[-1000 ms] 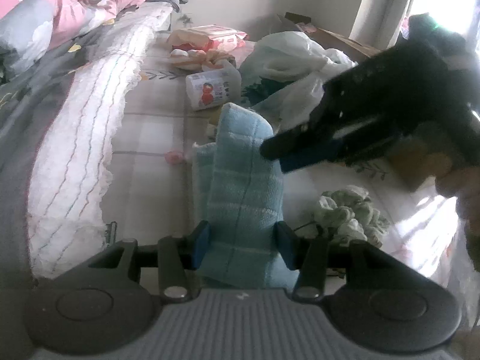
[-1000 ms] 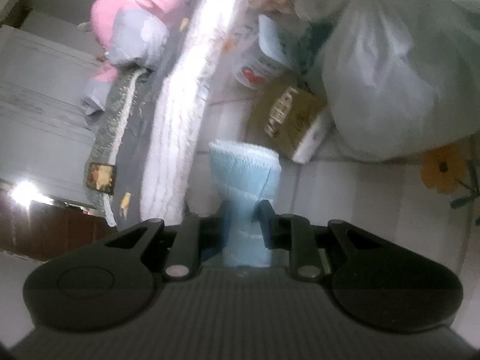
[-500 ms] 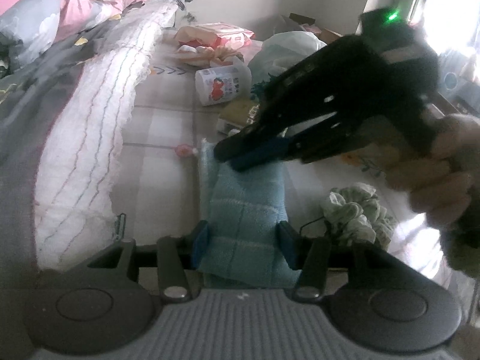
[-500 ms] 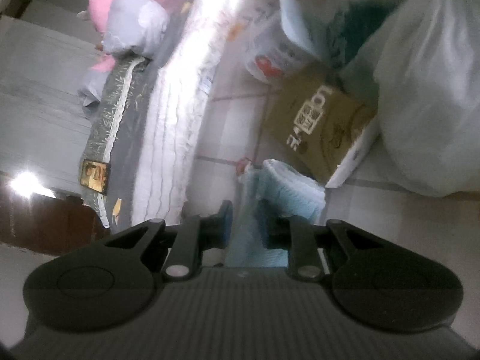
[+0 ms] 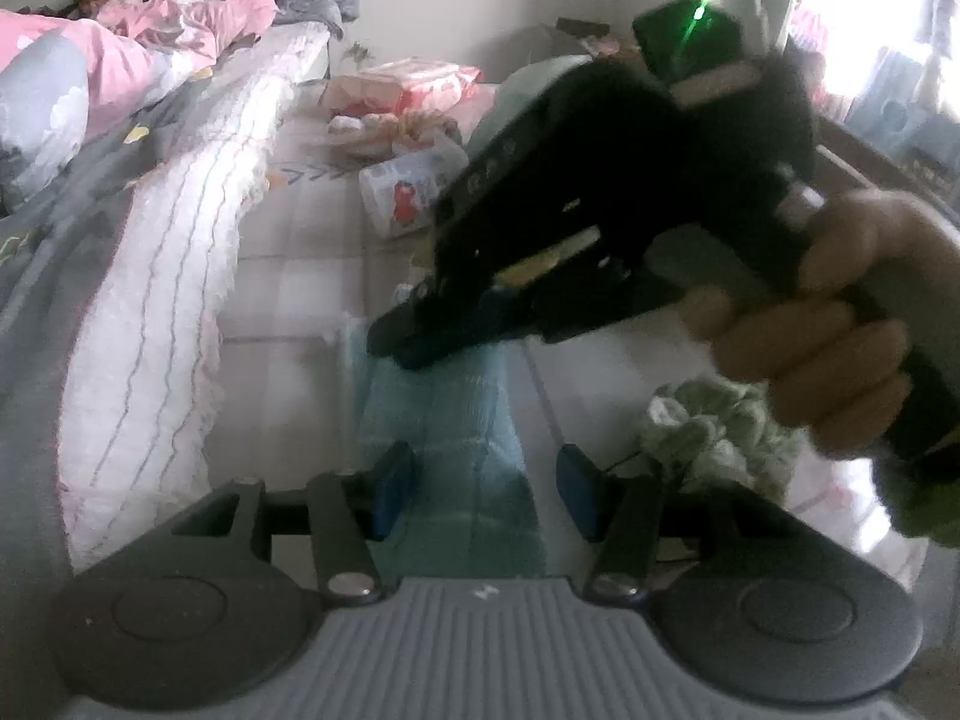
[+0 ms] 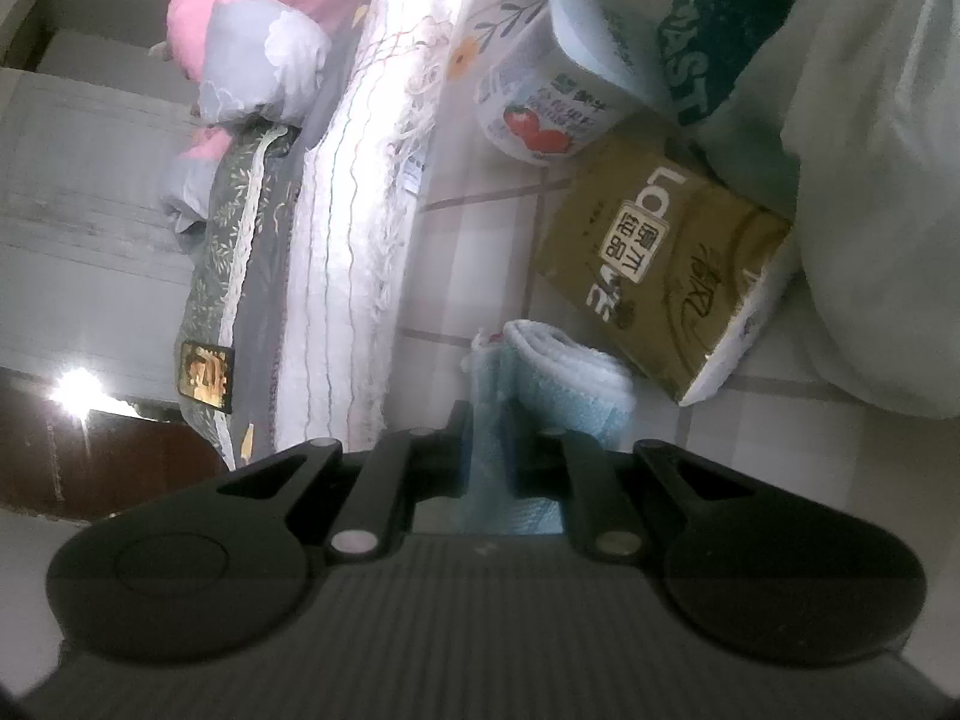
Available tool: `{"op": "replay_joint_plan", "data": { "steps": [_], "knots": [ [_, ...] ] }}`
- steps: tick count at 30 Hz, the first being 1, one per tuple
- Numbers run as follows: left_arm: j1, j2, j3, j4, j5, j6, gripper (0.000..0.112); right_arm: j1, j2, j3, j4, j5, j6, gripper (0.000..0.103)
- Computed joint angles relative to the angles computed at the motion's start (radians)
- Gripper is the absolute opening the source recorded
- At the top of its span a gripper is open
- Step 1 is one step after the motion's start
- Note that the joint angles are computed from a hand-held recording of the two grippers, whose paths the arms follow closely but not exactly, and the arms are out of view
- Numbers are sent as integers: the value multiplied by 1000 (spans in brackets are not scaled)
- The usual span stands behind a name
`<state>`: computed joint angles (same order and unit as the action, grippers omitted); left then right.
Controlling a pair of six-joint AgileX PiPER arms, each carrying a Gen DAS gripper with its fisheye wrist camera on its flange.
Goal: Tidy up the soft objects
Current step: 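Carry the hanging blue towel into the cardboard box with the right tool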
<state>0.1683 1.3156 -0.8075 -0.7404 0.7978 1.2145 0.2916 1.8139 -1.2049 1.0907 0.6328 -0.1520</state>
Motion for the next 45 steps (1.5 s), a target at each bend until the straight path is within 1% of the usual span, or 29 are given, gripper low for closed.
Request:
{"op": "replay_joint_plan", "data": {
  "steps": [1, 2, 4, 6, 7, 9, 12, 14, 16, 18, 20, 23, 24, 25, 27, 29, 30, 32, 33, 35, 37, 39, 41, 43, 45],
  "knots": [
    [-1, -2, 3, -2, -3, 3, 54, -3, -8, 8, 11, 1, -5, 11],
    [0, -4, 4, -1, -2, 4, 54, -7, -16, 17, 23, 3, -12, 14],
    [10, -1, 5, -7, 1, 13, 53, -17, -46, 42, 54, 7, -36, 21],
    [18, 3, 2, -9, 3, 9, 51, -25, -88, 73, 65, 3, -53, 32],
    [23, 6, -1, -10, 6, 7, 49, -28, -115, 90, 56, -4, -48, 35],
    [32, 14, -10, -13, 18, 0, 47, -35, -165, 123, 20, -16, -18, 47],
    [43, 26, -21, -17, 30, 0, 46, -34, -206, 144, -100, -26, 92, 50],
    [46, 27, -22, -20, 34, 2, 46, -26, -199, 144, -152, -22, 139, 51],
    [45, 28, -24, -15, 34, 0, 46, -12, -171, 135, -187, -16, 179, 49],
    [38, 29, -29, -3, 33, -10, 46, 0, -155, 132, -150, -23, 141, 49],
    [27, 32, -35, 11, 30, -20, 47, 26, -141, 101, -200, -24, 177, 48],
    [7, 27, -34, 33, 12, -36, 47, 53, -118, 72, -213, -18, 190, 42],
    [2, 24, -30, 36, 3, -40, 47, 63, -114, 64, -232, -19, 203, 36],
    [-2, 23, -27, 38, -4, -44, 46, 75, -112, 55, -270, -23, 235, 34],
    [-6, 18, -20, 39, -19, -48, 40, 79, -110, 52, -284, -29, 253, 23],
    [-3, 16, -15, 34, -26, -40, 32, 75, -108, 64, -261, -42, 249, 19],
    [4, 17, -16, 27, -22, -35, 30, 69, -109, 76, -233, -48, 229, 17],
    [17, 23, -20, 12, -8, -31, 21, 71, -114, 92, -211, -65, 218, 17],
    [28, 27, -26, 4, 7, -30, 19, 72, -116, 99, -199, -74, 209, 15],
    [39, 24, -34, 2, 24, -31, 16, 67, -128, 124, -125, -89, 144, 13],
    [64, 9, -49, -16, 69, -12, 15, 64, -152, 137, -102, -90, 119, 12],
    [84, -13, -72, -47, 122, 11, 14, 66, -193, 136, -133, -93, 128, 12],
    [69, -35, -108, -58, 154, -4, 14, 61, -252, 134, -189, -96, 152, 12],
    [20, -46, -162, -67, 178, -49, 14, 34, -323, 141, -237, -92, 168, 12],
    [-57, -45, -224, -76, 191, -109, 14, -27, -417, 159, -274, -71, 175, 12]
  ]
}}
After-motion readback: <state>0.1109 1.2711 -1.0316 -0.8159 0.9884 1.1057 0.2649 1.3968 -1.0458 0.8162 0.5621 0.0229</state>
